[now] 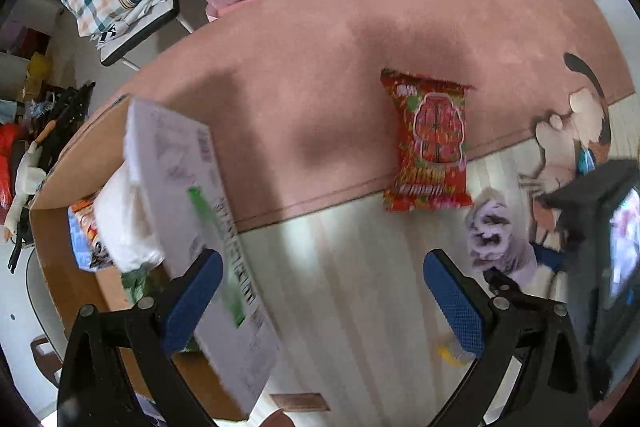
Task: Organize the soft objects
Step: 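Grasp the red floral wipes pack with the left tool while the right tool grasps the lavender sock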
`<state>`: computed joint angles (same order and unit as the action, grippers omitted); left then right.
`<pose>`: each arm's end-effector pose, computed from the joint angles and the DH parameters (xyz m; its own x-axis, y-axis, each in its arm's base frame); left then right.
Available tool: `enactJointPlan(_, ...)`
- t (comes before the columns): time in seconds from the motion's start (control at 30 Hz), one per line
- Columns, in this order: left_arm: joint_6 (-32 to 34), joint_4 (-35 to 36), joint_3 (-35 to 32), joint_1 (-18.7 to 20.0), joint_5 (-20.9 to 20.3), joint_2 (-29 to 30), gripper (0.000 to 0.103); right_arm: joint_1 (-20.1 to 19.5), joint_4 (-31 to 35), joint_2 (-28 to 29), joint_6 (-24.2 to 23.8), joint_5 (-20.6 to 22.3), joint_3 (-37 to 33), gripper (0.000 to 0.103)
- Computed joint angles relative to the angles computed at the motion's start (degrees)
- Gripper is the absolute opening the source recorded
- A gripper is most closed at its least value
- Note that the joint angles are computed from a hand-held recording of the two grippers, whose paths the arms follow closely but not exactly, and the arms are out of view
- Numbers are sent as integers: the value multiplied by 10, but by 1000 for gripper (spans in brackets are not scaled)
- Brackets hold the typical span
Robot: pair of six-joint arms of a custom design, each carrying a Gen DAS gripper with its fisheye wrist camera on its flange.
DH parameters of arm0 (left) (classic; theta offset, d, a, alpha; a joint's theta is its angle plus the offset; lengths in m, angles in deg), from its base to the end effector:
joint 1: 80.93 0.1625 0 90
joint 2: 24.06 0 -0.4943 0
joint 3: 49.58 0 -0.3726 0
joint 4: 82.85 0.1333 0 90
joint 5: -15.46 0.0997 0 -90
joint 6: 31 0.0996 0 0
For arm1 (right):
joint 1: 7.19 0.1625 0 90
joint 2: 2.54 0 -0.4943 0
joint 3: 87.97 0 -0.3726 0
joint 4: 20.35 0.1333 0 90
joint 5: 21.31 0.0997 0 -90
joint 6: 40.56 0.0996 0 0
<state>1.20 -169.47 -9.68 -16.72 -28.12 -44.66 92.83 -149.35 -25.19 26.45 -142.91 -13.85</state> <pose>-0.1978 -0.8816 0.1115 -0.2085 0.9093 -0.3601 0.6057 0.4092 0.6825 0.2134 -0.7415 -0.0430 -0.4763 0.7837 0.3986 0.6876 0.6145 -0.3867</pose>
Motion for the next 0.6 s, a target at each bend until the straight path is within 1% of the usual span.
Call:
enactJointPlan(0.07, -16, 23, -17, -2, -4, 15, 103, -9, -98, -28, 44, 17, 70, 53)
enactJointPlan(0.13, -38, 63, -46, -4, -8, 38, 103, -15, -167, -50, 83, 16, 123, 53)
enactJointPlan(0.2, -58, 103, -75, -6, -12, 62, 103, -22, -240, -70, 123, 16, 177, 56)
enactJointPlan(0.23, -66, 118, -87, -7, -13, 73, 103, -28, -281, -78, 130, 27, 202, 59)
enactJointPlan(0.27, -76, 138, -102, -7, -17, 85, 103, -34, -321, -82, 123, 38, 220, 68)
enactJointPlan(0.33, -91, 170, -124, -9, -19, 106, 103, -39, -376, -86, 109, 47, 244, 78)
enactJointPlan(0.37, -95, 181, -131, -9, -21, 114, 103, -39, -394, -89, 104, 48, 253, 78)
enactJointPlan(0.43, -97, 185, -131, -10, -23, 123, 102, -38, -392, -95, 97, 44, 259, 78)
enactJointPlan(0.47, -97, 185, -130, -10, -22, 125, 100, -37, -384, -98, 91, 40, 260, 78)
enactJointPlan(0.53, -94, 175, -111, -12, -15, 123, 92, -36, -373, -103, 89, 36, 261, 78)
enactJointPlan(0.6, -88, 158, -84, -14, -3, 117, 66, -34, -371, -108, 86, 30, 267, 78)
